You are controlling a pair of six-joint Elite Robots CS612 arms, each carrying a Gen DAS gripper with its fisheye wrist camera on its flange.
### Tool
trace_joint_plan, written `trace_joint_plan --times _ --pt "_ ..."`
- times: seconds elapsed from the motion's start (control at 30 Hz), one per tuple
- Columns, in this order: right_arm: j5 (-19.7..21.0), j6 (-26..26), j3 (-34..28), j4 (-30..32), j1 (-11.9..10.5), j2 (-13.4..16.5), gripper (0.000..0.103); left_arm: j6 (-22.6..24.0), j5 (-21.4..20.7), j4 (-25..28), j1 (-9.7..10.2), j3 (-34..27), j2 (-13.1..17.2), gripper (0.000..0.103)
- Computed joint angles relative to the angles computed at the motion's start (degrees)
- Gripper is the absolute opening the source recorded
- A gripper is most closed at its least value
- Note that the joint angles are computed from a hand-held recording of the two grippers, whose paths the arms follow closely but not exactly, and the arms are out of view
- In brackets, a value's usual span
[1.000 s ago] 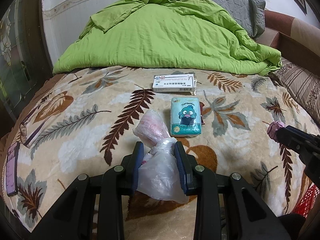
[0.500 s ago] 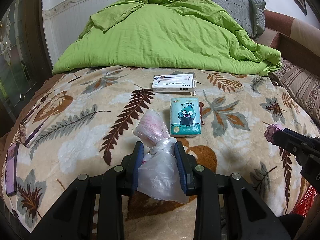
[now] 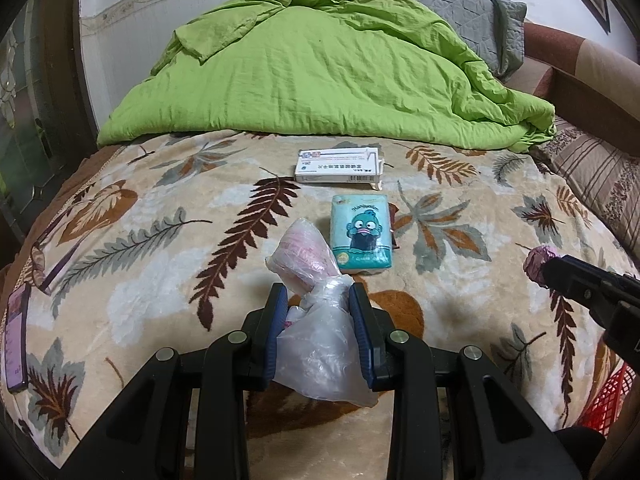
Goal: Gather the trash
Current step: 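Lift the clear bag and pink cloth off the bed, then carry the clear bag and pink cloth to the wastebasket and release them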
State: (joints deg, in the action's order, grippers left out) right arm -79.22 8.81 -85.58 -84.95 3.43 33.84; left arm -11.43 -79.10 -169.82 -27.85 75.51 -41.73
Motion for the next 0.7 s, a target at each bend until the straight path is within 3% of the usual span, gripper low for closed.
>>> trace_joint_plan --times 0.27,0.7 --pt "2.98 0.08 -1.58 2.21 -0.65 0.33 0.024 2.25 -2.68 -0.4 -0.02 0.32 -0.17 0.031" --pt "5.84 3.62 -5.46 6.79 -3.34 1.41 0.024 4.41 -12.58 2.08 -0.26 1.1 -1.32 0.031"
